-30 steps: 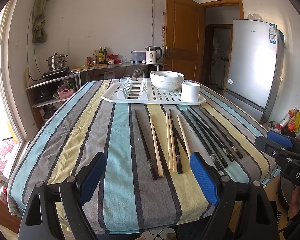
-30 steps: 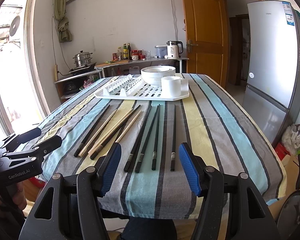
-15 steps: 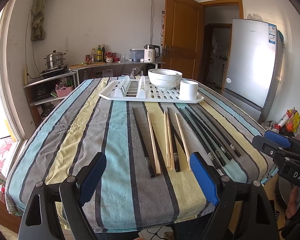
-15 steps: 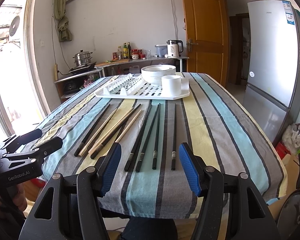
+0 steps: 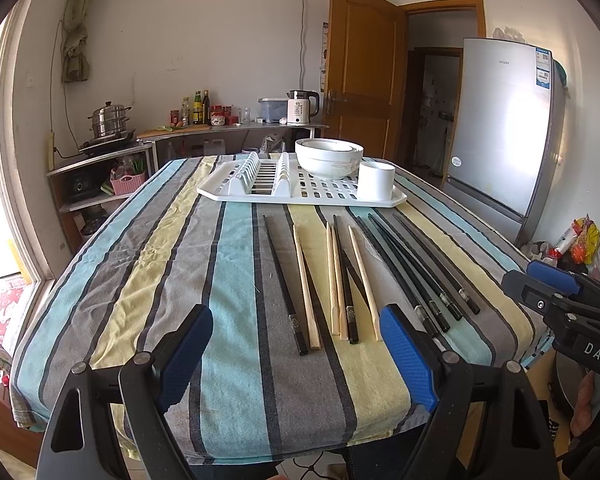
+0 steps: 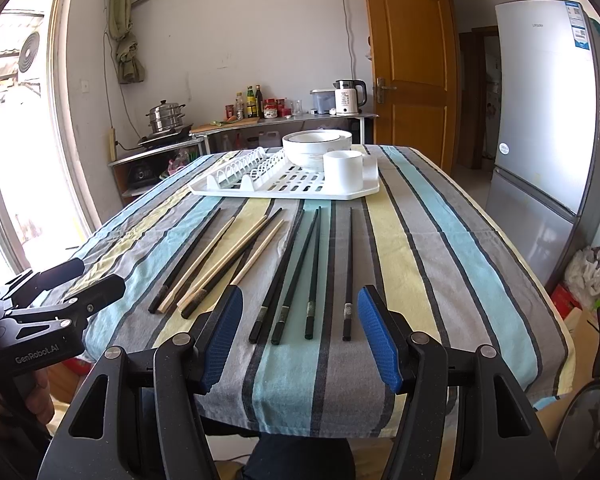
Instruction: Organize utensils
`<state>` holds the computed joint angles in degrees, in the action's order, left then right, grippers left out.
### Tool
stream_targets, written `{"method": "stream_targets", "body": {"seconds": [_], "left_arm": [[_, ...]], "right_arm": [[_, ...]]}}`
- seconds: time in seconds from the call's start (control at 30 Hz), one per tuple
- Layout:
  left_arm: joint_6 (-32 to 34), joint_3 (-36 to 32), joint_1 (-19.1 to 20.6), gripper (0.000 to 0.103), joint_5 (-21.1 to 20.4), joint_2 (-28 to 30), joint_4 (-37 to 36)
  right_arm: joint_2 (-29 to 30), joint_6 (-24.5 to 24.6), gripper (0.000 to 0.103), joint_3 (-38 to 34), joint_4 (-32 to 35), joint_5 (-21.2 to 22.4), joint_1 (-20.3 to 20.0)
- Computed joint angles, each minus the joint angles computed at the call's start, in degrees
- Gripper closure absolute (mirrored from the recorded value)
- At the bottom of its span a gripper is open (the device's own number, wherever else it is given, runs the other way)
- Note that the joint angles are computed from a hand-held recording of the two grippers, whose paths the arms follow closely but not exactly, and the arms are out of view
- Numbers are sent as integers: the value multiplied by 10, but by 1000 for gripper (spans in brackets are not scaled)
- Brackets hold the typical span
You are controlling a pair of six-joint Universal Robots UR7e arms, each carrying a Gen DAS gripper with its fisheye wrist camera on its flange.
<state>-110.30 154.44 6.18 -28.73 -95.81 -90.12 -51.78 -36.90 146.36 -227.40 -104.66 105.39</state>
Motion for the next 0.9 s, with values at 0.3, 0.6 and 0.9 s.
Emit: {"method": "stream_targets", "body": {"seconds": [0.3,0.6,0.9], "left_arm": [[1,-3,8,17,1,-8,6],[21,-3,24,17,13,-8,-10],[34,-3,37,17,21,-4,-23]], "right_arm": [[4,0,42,-2,0,1,-2],[8,2,42,-8,7,0,-2],[10,5,42,-22,27,-4,-4]]}}
